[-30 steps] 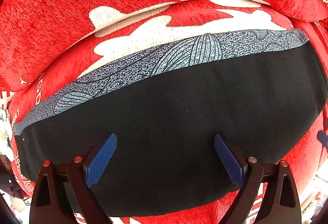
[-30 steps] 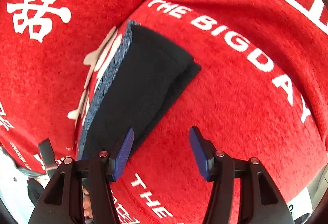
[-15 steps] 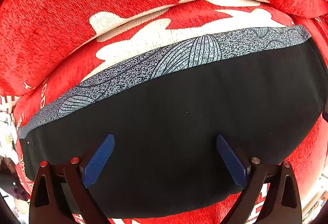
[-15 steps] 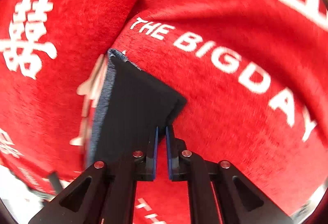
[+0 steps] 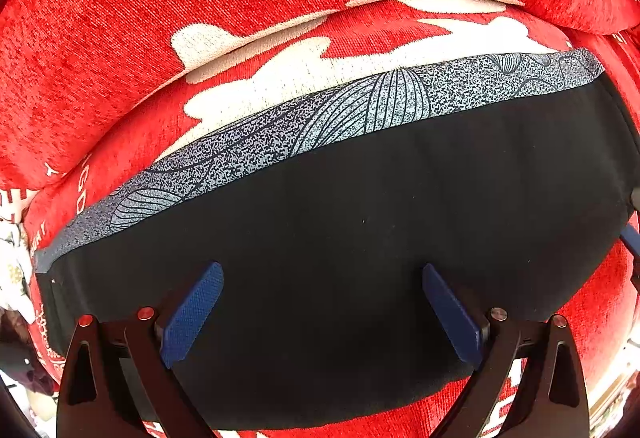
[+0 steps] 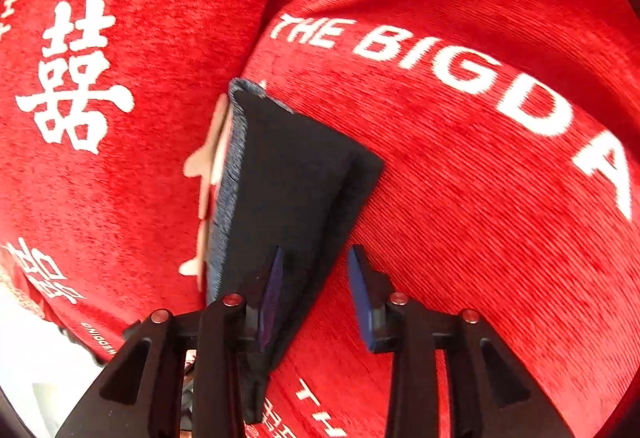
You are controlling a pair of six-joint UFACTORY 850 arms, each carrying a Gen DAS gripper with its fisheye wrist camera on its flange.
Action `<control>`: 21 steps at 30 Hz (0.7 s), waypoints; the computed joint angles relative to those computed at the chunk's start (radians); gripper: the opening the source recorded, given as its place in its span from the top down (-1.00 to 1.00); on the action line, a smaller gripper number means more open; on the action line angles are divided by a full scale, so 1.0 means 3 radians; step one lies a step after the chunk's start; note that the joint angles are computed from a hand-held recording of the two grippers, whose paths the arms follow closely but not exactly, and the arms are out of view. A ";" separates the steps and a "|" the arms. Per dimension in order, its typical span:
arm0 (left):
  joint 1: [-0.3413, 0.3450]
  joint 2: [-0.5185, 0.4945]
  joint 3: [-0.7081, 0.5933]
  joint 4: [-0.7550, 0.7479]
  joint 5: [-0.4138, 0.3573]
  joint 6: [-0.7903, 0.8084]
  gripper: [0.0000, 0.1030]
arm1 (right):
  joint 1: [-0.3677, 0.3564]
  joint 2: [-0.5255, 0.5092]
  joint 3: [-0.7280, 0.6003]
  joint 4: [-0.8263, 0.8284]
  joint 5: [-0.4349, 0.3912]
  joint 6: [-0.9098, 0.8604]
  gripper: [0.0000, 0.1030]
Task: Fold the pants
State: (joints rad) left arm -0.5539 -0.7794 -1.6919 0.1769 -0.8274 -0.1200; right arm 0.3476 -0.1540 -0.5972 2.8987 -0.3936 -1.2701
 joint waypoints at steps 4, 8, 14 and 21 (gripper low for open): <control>0.0016 0.0025 0.0063 0.0040 0.0068 0.0000 -0.95 | -0.0022 -0.0100 -0.0043 0.0335 -0.0188 -0.0487 0.08; 0.0007 0.0045 0.0092 0.0064 0.0114 0.0020 -0.95 | -0.0050 -0.0263 -0.0166 0.0475 -0.0344 -0.0647 0.08; 0.0004 0.0097 0.0021 0.0086 0.0299 -0.0252 -0.34 | -0.0125 -0.0309 -0.0376 -0.0055 -0.0128 -0.0189 0.73; -0.0024 -0.0350 -0.0536 -0.0313 0.0095 -0.0083 -0.35 | -0.0120 -0.0129 -0.0481 -0.0249 -0.0226 -0.0478 0.73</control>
State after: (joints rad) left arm -0.5611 -0.8845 -1.8526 0.0830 -0.7988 -0.1449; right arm 0.3115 -0.1928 -0.7416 2.8242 -0.4614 -1.4134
